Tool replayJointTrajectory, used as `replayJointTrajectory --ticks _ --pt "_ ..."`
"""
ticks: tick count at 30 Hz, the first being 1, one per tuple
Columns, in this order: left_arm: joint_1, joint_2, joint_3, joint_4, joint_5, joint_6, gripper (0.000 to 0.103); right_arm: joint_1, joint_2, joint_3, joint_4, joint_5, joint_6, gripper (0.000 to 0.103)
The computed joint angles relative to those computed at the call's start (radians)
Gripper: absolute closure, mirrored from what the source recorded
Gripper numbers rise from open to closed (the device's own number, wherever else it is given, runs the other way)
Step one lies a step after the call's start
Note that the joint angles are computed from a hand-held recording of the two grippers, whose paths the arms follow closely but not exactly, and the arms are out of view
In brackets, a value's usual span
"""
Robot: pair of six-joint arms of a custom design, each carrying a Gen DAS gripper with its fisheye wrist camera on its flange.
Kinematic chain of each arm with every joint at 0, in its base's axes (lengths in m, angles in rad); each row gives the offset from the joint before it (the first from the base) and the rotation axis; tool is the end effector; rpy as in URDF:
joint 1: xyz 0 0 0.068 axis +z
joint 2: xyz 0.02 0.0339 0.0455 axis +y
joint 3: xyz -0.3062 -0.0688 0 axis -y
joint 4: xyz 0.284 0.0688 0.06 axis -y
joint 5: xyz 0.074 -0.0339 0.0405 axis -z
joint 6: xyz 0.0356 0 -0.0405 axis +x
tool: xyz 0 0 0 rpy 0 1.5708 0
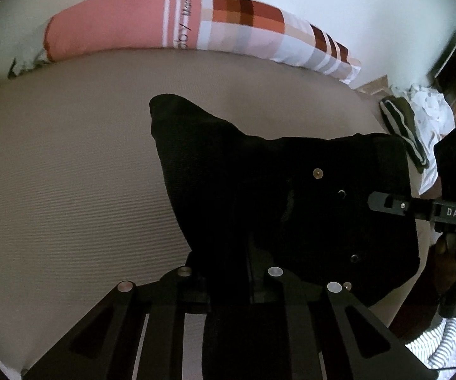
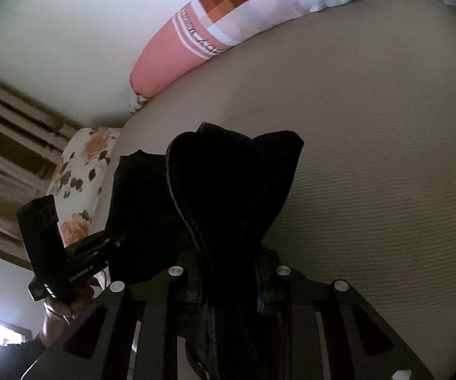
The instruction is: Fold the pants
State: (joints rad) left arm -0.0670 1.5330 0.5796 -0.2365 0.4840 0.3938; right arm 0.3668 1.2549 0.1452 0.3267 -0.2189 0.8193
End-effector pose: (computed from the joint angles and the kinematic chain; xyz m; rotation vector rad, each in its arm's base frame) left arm 0.2593 -0.0340 0.1247 0.7244 2.5388 -0.5596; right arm 0.1672 0.0725 0.1002 0.4471 2.4484 0.8041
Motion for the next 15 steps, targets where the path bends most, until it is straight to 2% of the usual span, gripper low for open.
replayJointTrajectory --ticks 7,15 --pt "0.090 -0.004 0.029 -0.027 0.010 0.054 0.088 0.070 0.126 0.092 0.060 0.027 0.030 0.082" --pt "0.156 0.059 0.115 -0.039 0.039 0.072 0.088 0.067 0.253 0.216 0.079 0.010 0.017 0.082"
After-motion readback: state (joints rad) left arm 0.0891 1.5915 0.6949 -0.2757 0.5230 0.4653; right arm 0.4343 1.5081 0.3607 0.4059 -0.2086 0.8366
